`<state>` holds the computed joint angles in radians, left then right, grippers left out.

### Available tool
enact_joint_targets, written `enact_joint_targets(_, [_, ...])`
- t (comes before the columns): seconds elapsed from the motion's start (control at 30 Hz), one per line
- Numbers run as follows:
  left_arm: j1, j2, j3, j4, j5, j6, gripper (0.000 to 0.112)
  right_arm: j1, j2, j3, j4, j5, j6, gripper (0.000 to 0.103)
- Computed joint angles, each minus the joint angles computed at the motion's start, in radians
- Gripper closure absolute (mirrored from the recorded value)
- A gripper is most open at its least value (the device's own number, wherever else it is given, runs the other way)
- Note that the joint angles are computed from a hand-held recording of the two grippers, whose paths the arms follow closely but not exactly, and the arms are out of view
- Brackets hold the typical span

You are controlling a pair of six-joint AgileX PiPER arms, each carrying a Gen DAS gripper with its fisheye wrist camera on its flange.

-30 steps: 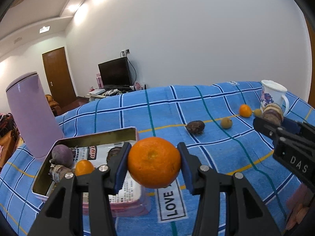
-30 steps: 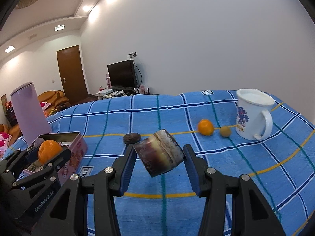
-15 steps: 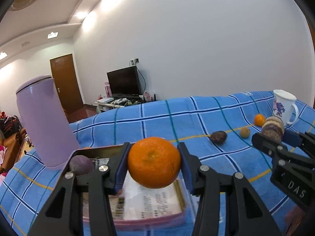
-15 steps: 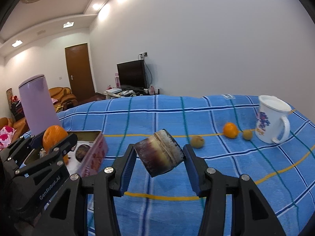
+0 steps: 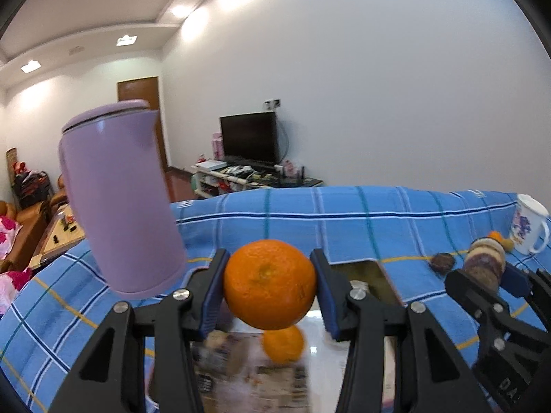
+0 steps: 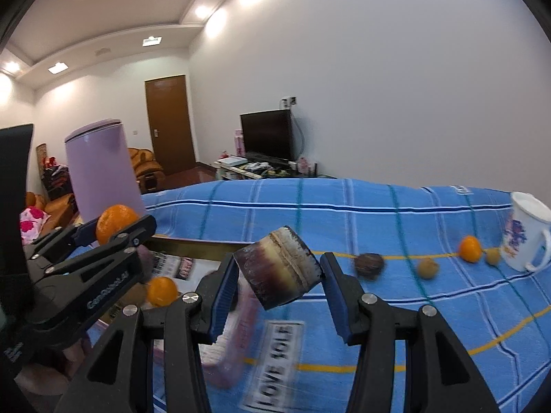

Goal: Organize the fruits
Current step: 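Lower the taro piece and orange into the tin box and open both tools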

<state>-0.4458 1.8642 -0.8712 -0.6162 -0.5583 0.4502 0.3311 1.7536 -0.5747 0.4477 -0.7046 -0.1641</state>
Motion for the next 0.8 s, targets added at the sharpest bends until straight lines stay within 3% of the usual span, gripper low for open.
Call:
enact_joint_targets(0.3, [0.103,0.032,-0.063,-0.026,0.100,0.014,0.063,0.066,0.105,-0.151,0.022,0.047,-0.019,0.052])
enact_joint_targets(0.8, [0.066,0.094,-0.143,-0.305,0.158,0.335,0.063,0.032,0.166,-0.264,-0.016,0.200,0.027,0.052])
